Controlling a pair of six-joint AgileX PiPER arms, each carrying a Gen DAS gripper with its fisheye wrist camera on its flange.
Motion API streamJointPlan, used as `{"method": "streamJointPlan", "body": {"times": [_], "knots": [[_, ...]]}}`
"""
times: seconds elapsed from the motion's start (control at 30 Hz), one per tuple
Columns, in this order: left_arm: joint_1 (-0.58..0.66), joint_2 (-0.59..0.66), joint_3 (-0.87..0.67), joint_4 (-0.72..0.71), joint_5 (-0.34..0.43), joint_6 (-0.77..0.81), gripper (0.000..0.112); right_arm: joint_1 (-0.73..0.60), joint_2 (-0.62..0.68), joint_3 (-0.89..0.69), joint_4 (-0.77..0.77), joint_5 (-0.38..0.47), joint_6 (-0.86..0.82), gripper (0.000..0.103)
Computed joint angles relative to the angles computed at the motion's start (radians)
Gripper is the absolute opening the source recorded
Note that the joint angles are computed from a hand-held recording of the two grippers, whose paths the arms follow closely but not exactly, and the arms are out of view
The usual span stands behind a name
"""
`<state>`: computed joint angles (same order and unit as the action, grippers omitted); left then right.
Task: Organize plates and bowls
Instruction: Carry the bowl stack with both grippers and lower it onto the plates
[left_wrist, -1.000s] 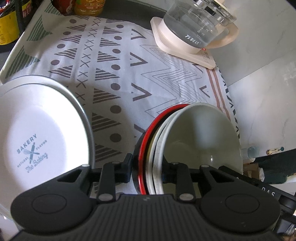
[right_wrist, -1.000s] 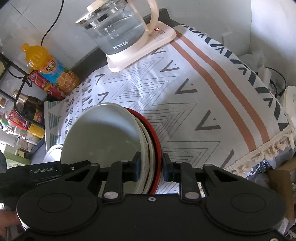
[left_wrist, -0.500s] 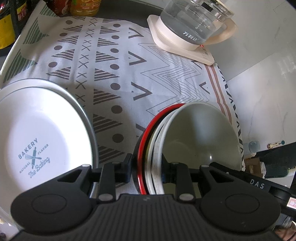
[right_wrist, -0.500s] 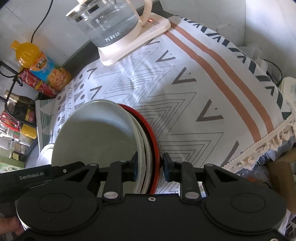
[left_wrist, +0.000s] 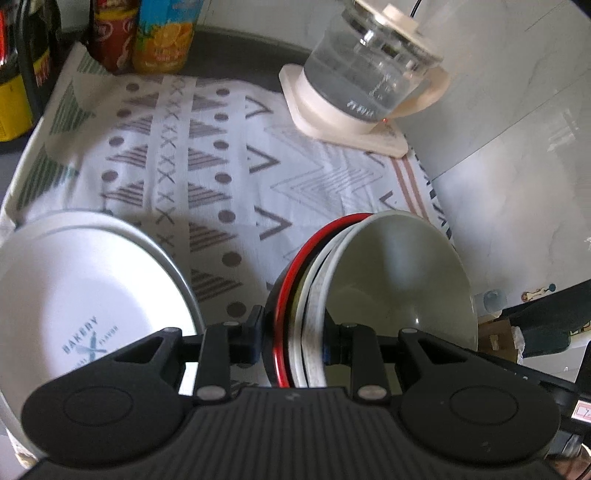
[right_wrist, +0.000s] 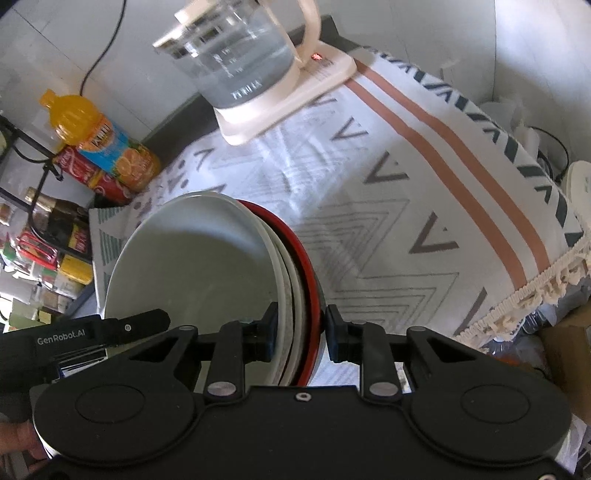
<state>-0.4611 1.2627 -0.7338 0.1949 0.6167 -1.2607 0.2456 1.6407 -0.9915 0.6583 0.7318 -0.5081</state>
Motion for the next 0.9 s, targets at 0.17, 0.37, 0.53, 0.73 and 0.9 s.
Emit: {"method": "streamJointPlan", "body": {"times": [0.17,0.37,0.53,0.73,0.9], "knots": [[0.046,-0.08,0.007,-0.027,0.051,0.073,0.026,0.052,-0.039,-0.007,-0.01,-0.009,0.057,0.024],[0.121,-0.2,0.036,-0.067,0.125,0.169,0.026,0.139,-0.076,0.001,-0.026,-0.036,0.133,0.024],[0.233,-0.315,0.068,-0.14,0.195,0.31,0.026,0.237,-0.1,0.004,-0.061,-0.071,0.227,0.024],[0.447,-0.439,0.117,-0.275,0.277,0.56,0.026,0.364,-0.104,-0.001,-0.126,-0.114,0.36,0.024],[0.721,-0.51,0.156,-0.439,0.365,0.871,0.026,0.462,-0.097,-0.003,-0.192,-0.144,0.478,0.024]]}}
